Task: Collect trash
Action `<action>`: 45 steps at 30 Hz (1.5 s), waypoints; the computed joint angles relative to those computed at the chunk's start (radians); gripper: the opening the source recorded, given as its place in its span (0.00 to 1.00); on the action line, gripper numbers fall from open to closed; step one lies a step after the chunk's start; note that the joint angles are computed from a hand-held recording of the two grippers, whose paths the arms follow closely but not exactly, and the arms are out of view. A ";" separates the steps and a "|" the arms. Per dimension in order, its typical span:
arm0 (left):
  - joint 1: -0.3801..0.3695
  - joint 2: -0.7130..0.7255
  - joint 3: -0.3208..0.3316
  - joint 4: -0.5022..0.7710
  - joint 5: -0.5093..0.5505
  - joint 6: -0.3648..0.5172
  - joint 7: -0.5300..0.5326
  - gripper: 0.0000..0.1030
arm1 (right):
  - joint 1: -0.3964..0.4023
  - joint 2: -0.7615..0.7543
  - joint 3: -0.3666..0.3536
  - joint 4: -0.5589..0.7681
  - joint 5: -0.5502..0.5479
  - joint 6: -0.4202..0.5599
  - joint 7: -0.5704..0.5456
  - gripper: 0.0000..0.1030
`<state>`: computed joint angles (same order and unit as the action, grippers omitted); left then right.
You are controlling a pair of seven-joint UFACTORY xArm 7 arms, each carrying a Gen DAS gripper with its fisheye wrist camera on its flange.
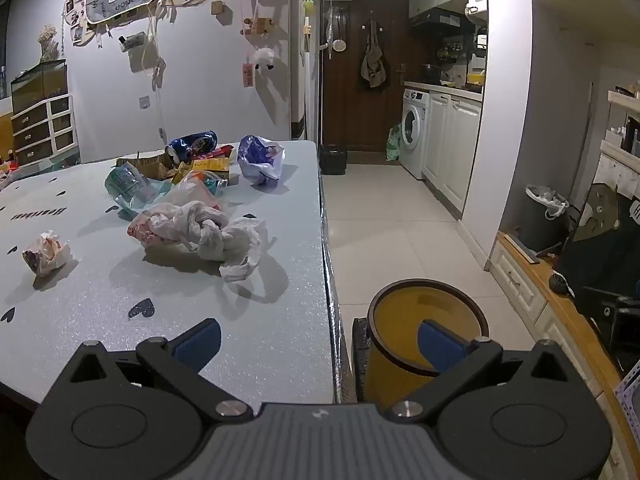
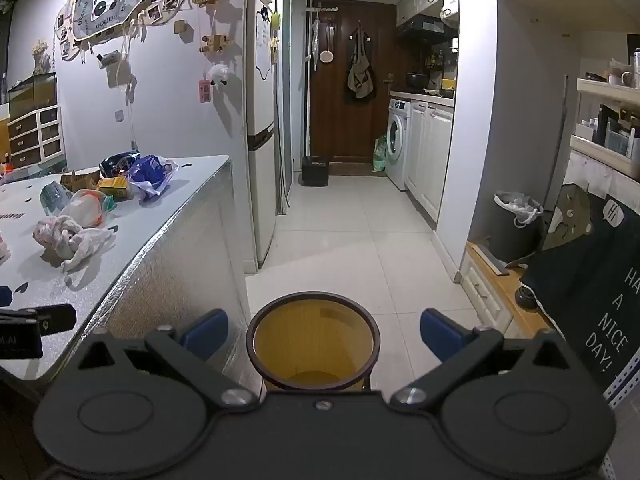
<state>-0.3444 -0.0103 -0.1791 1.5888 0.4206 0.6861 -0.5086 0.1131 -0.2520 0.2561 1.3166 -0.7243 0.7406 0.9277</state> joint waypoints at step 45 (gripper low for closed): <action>0.011 -0.022 -0.006 -0.025 -0.016 -0.013 0.011 1.00 | 0.002 -0.007 0.009 -0.003 -0.007 0.007 0.007 1.00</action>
